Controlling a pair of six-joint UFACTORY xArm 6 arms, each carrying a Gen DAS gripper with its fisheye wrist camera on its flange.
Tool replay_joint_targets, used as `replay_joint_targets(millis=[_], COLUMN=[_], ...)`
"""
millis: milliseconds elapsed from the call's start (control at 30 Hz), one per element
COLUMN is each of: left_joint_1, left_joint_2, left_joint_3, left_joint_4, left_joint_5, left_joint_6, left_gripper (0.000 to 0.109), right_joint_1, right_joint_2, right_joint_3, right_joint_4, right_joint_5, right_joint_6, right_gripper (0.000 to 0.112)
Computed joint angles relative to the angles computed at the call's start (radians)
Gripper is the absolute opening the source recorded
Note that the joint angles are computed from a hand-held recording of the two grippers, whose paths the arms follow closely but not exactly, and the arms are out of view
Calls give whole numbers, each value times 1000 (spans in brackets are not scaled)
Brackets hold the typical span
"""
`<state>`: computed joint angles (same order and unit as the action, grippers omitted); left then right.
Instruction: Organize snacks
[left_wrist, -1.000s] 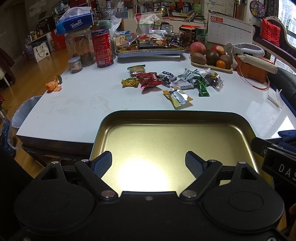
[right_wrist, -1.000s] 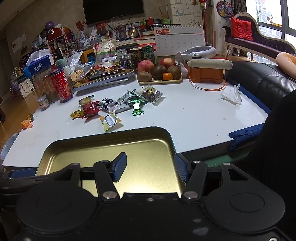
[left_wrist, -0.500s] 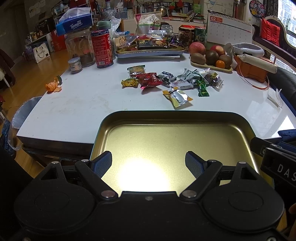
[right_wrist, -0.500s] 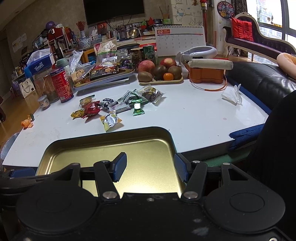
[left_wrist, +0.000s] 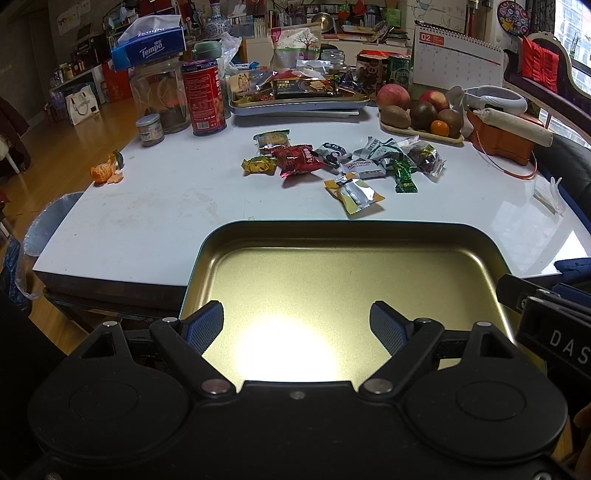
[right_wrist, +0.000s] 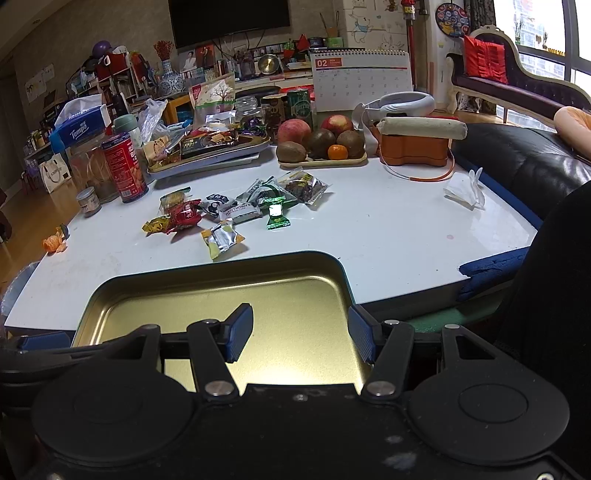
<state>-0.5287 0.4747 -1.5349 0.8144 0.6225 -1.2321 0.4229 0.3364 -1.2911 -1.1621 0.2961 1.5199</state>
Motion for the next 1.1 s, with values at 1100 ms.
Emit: replay_joint_targets(millis=[1100], left_joint_1=[87], left_joint_2=[207], left_joint_3=[-423], left_joint_4=[-301], left_joint_5=[155], left_joint_6=[314], left_gripper=[79], right_joint_1=[-25], right_joint_2=[153], right_joint_3=[-263], right_joint_4=[744], right_joint_5=[74], right_joint_6=[-760], right_gripper=[59])
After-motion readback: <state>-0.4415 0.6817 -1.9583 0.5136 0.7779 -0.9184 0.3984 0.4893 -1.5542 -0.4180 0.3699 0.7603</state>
